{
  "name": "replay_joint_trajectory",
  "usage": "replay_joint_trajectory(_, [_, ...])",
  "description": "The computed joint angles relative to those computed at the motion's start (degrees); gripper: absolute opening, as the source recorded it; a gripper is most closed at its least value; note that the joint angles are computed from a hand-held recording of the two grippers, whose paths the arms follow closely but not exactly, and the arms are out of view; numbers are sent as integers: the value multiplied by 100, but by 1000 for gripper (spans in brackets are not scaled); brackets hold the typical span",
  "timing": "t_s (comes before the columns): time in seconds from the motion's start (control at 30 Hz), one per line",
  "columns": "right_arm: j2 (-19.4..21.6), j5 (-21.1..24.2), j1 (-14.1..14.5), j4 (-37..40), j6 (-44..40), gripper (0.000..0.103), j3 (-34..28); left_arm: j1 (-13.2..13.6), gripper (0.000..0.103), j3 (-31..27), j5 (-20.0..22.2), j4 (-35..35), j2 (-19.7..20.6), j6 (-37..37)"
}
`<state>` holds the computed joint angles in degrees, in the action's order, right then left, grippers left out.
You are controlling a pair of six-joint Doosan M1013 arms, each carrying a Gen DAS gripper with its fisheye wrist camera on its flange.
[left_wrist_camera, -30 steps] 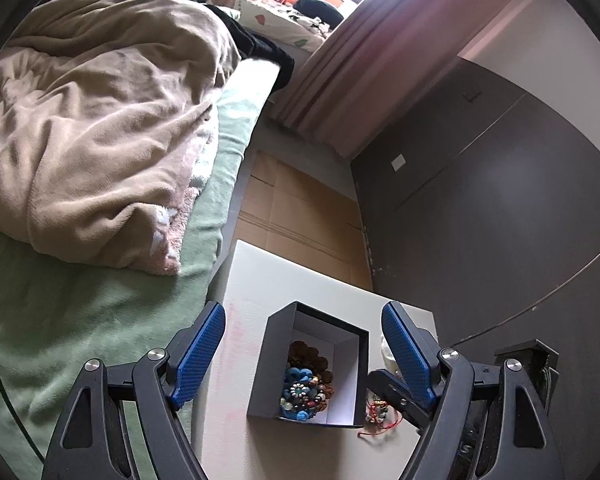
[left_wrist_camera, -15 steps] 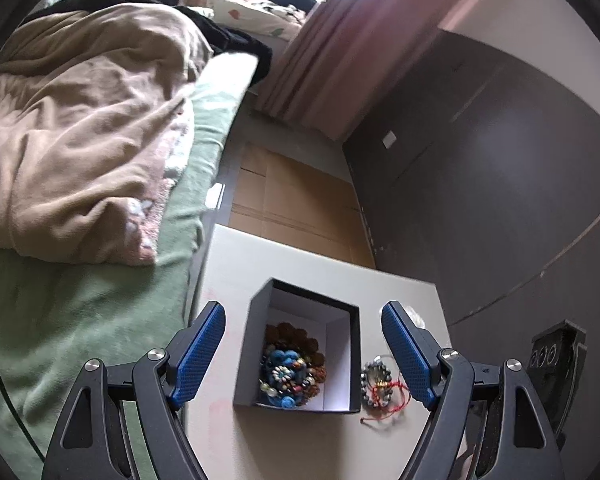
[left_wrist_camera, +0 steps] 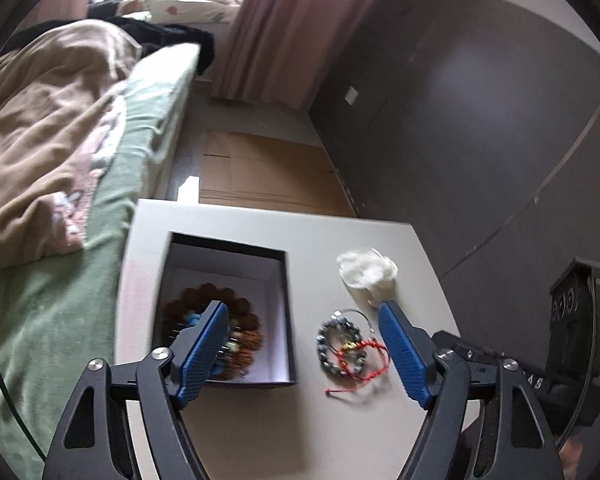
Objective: Organize jewelry
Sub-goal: 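Reach the left tool to the red string bracelet and close on it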
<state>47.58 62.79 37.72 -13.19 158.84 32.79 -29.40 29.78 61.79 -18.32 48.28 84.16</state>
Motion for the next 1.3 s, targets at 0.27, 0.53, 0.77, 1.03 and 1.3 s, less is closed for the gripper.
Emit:
replay_joint_trajectory(0.27, [-491,-260,-85,-66,433,44,880,-292,70,-271,390,221,200,451])
replay_joint_trajectory(0.53, [-760,-307,-136,-58,509,44,1323,-515,65,-447,589,412,370,696])
replay_joint_trajectory(0.77, [-997,-390,-208,-33,756,44,1770,-638,49,-716,934,548,589,790])
replay_joint_trajectory(1.03, [-1043,-390,-225,-71,869,44,1846,-674,41,-1083,1272,562,858,801])
replay_joint_trajectory(1.3, [-853,-244,-223,56,666,44,1556,-658,8,-1610,1725,531,1170,690])
